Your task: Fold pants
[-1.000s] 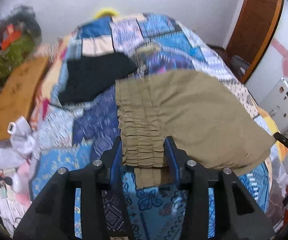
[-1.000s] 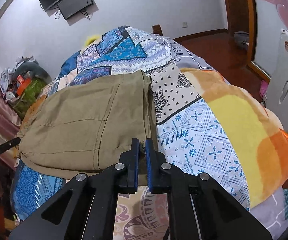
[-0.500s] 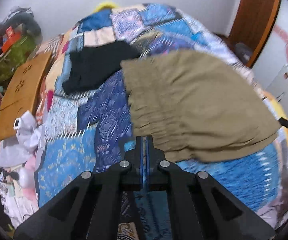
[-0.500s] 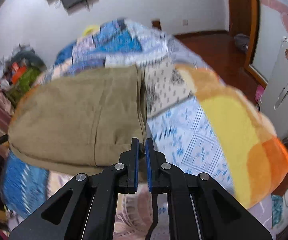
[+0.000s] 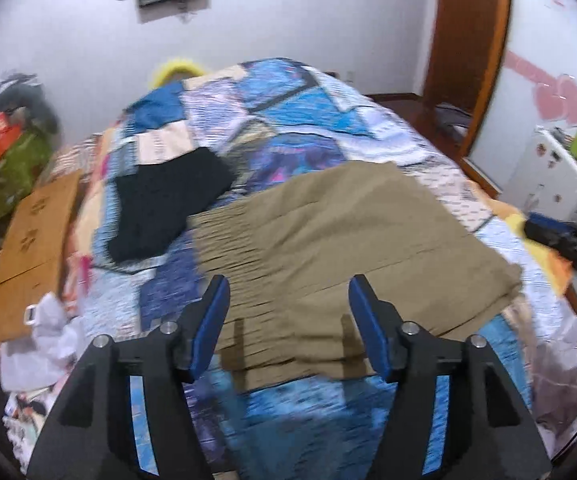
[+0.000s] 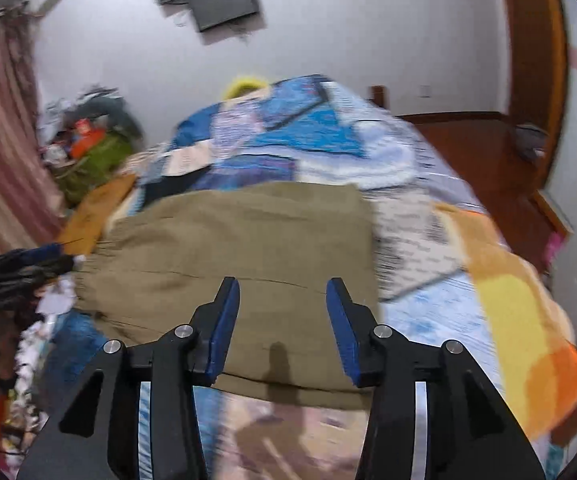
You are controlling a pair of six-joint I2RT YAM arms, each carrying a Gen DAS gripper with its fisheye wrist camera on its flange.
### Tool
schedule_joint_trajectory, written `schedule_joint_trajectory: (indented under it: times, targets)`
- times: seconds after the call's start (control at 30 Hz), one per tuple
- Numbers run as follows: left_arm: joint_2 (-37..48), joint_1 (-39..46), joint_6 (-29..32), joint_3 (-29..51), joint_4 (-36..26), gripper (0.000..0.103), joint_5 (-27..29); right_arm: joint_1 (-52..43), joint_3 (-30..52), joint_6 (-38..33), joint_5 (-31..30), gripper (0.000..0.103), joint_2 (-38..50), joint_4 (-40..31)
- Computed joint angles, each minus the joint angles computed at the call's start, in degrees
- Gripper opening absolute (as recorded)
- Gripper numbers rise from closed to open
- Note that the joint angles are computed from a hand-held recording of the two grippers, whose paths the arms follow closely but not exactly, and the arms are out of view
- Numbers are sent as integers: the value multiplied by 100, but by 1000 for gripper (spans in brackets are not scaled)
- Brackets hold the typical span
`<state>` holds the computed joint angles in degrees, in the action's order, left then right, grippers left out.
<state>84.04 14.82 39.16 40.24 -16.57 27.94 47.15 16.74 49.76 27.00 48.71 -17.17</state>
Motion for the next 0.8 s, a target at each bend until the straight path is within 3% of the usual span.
schedule_joint_trajectory:
  times: [0.17, 0.3, 0.37, 0.43, 0.53, 0.8]
  targets:
    - [134, -906, -304, -238, 465, 70, -414, -69, 339, -426, -644, 42, 1791, 1488]
    - [580, -1346, -423, -439, 1058, 70, -996, -26, 619, -471, -913, 42, 2916, 1972]
    - [746, -1398, -387, -675, 1563, 78, -1241, -7, 641, -491, -951, 41, 3171, 2035]
    - [658, -1332, -243, -971, 1983, 79, -1254, 55, 487, -483, -842, 41, 3023, 2069]
    - [500, -1155, 26, -1127, 2080, 80, -1185, -61, 225, -399, -809, 42, 2553, 1821]
    - [497, -487, 337, -1044, 1826, 88, -858, -198, -659, 357, -668, 45, 992, 930]
